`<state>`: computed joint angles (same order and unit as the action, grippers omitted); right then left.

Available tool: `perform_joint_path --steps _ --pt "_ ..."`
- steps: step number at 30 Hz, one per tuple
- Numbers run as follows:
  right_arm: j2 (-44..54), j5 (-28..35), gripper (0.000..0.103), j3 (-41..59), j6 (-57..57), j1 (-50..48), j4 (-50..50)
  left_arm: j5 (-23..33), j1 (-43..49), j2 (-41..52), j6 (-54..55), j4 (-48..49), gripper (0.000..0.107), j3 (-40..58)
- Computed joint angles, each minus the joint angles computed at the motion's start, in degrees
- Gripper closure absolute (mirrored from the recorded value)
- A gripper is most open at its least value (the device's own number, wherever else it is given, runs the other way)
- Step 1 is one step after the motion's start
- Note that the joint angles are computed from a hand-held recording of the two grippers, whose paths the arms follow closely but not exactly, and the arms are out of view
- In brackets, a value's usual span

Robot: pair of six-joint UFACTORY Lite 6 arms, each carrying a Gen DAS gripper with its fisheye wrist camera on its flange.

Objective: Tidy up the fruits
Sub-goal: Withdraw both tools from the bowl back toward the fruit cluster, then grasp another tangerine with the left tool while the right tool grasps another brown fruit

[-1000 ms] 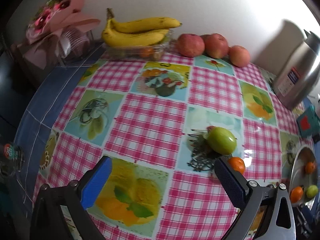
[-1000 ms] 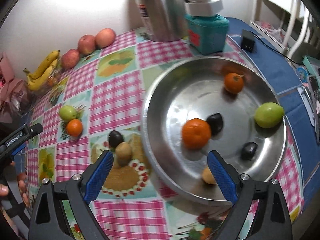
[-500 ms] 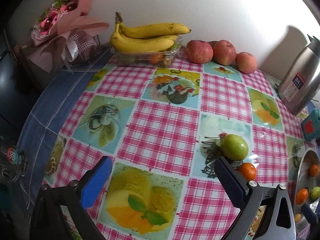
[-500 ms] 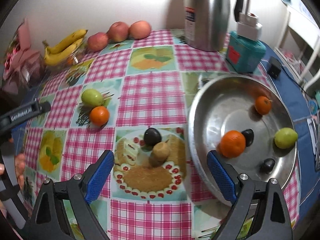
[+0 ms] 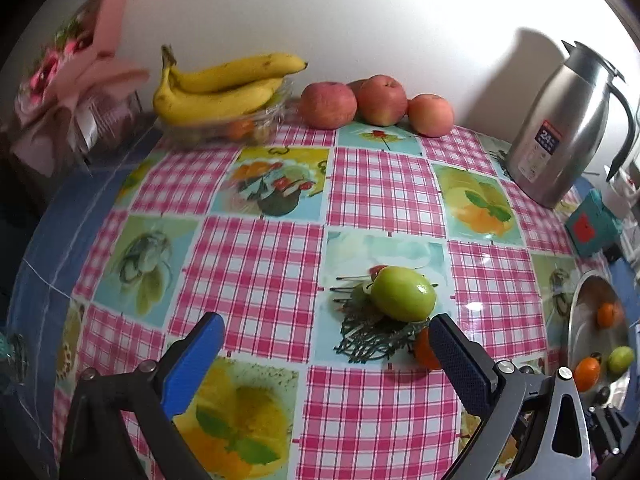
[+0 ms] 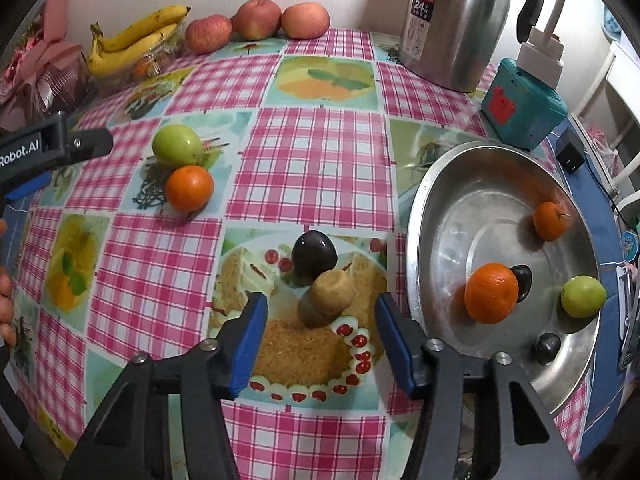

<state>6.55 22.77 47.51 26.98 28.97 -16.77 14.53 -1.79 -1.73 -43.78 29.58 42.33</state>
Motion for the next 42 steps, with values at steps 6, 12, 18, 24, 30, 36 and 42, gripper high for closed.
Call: perform_joint_path --steps 6,12,18,24,30,36,42 --pt "2.7 0.4 0.049 1.6 2.5 0.9 -3.5 -0.9 -2.3 3.5 10.4 -11.5 0.004 1.7" --pt "4.7 0.7 0.053 2.6 1.7 1.1 -3.4 -0.8 -5.5 8.0 14.8 -16.6 0.008 3.4" --pt "6.3 0.5 0.053 3.5 1.4 0.4 -3.7 0.1 -6.9 10.4 14.4 -16.7 0.011 5.0" --pt "7.7 -0.1 0.053 4.1 2.5 0.4 -5.0 -0.7 -7.0 11.4 18.4 -20.2 0.016 5.4" --pt "8.0 -0.7 0.057 4.2 2.2 0.4 -4.8 -0.6 -6.8 12.6 29.1 -31.2 0.029 6.1" --pt "7.7 -1.0 0.066 4.0 1.3 0.3 -3.7 -0.3 -5.2 12.3 41.8 -44.2 0.047 5.8" --pt "7.4 -0.8 0.072 3.7 2.4 0.2 -4.4 0.5 -3.7 11.8 54.1 -56.8 0.061 5.4"
